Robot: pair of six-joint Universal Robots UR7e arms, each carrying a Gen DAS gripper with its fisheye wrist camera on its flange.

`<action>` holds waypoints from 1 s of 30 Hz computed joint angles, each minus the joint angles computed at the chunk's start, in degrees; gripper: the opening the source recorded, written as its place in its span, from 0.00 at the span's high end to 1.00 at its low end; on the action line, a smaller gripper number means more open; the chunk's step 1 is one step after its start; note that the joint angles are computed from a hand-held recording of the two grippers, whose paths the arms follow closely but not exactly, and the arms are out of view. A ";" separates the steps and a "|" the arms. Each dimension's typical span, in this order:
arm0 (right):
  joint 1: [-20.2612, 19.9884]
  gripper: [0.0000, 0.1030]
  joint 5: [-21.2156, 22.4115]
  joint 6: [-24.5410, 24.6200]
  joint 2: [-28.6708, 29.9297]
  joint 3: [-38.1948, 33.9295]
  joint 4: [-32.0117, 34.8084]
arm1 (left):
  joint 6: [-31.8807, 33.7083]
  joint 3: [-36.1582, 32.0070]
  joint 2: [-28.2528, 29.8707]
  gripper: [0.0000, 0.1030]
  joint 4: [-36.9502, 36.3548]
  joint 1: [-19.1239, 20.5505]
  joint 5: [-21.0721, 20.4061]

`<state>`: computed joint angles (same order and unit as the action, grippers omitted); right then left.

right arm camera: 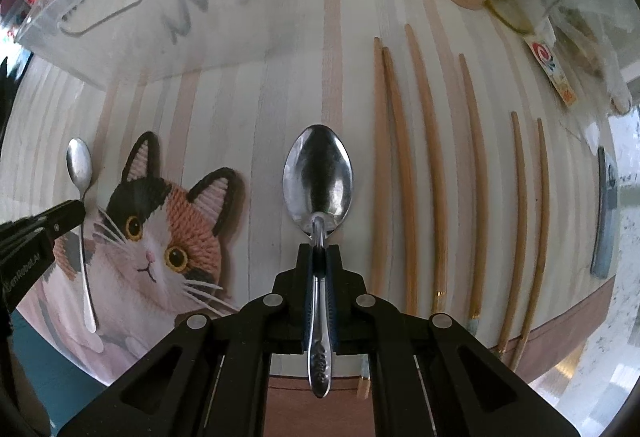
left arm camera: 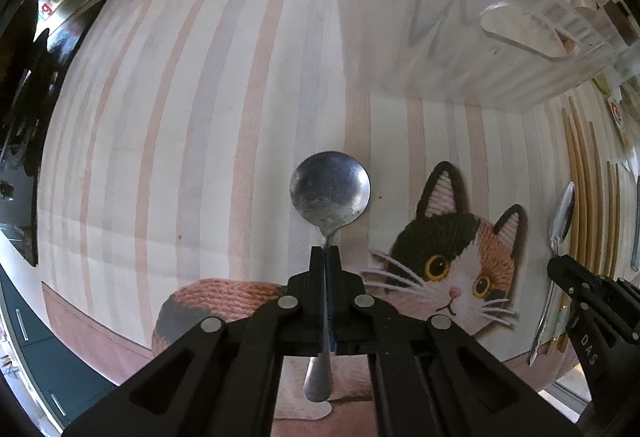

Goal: Organize utensils

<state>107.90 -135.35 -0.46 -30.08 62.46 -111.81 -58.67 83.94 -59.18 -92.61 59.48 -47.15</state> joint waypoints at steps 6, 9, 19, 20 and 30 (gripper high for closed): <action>-0.48 0.94 3.06 0.80 -1.37 0.51 -0.30 | -1.48 1.69 -2.94 1.00 -0.78 -0.73 0.30; -0.29 0.94 4.69 0.74 -1.87 0.20 -0.39 | -2.56 2.44 -4.93 1.00 -1.09 -1.42 0.53; -0.45 0.94 6.86 0.63 -2.53 -0.69 -0.02 | 3.14 4.79 -6.45 0.86 -8.62 1.43 -6.11; -0.58 0.94 6.71 0.76 -2.50 -0.81 0.12 | 3.62 4.79 -5.88 0.82 -9.06 1.77 -6.19; -1.88 0.94 4.95 2.08 -2.76 -1.48 0.71 | 6.36 0.48 1.18 0.51 -7.82 1.05 1.03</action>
